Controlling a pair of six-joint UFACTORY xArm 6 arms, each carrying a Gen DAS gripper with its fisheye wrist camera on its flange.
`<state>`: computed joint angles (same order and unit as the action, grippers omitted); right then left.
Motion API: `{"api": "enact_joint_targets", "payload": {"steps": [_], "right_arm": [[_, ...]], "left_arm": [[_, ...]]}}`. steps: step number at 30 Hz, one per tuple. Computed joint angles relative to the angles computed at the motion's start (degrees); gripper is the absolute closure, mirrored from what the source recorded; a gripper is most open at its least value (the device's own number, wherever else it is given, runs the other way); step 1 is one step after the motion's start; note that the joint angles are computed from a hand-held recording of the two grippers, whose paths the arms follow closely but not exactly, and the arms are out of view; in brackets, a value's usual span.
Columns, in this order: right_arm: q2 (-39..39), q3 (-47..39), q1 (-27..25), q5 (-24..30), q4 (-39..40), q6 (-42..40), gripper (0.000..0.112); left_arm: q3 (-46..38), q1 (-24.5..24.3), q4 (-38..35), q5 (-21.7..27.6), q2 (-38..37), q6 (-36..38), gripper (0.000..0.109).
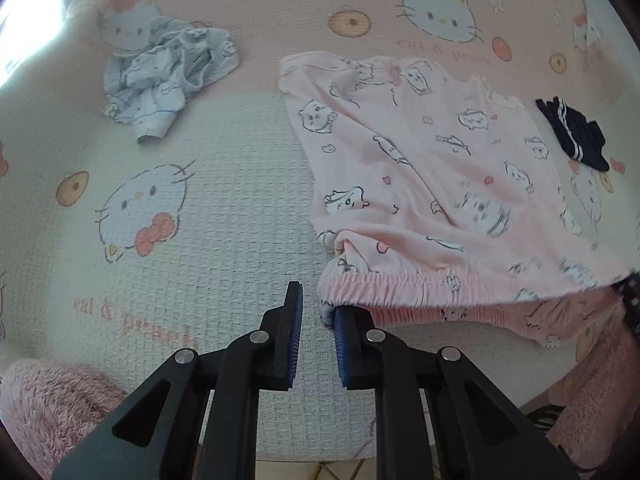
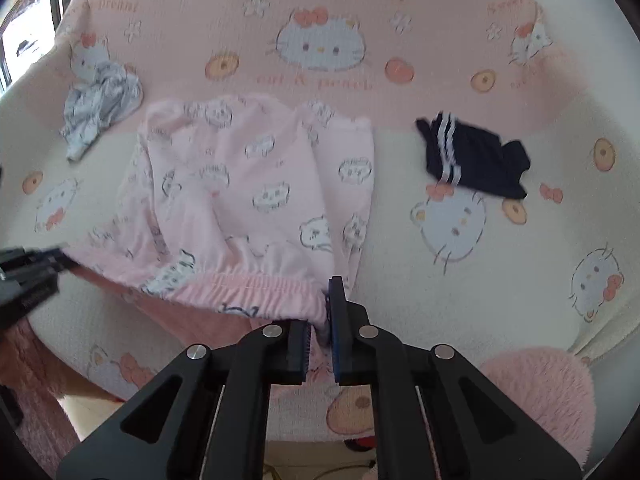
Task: Fold clothes
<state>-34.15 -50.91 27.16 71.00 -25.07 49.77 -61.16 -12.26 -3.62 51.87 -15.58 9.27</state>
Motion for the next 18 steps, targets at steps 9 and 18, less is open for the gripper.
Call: {"api": "enact_joint_targets", "payload": {"steps": [9, 18], "right_arm": [[4.4, -0.5, -2.7, 8.7, 4.8, -2.1, 0.104], [-2.2, 1.5, -3.9, 8.7, 0.1, 6.1, 0.099]], "left_arm": [[-3.7, 6.6, -20.3, 13.6, 3.7, 5.9, 0.077], [-1.0, 6.2, -17.4, 5.2, -0.1, 6.6, 0.077]]}}
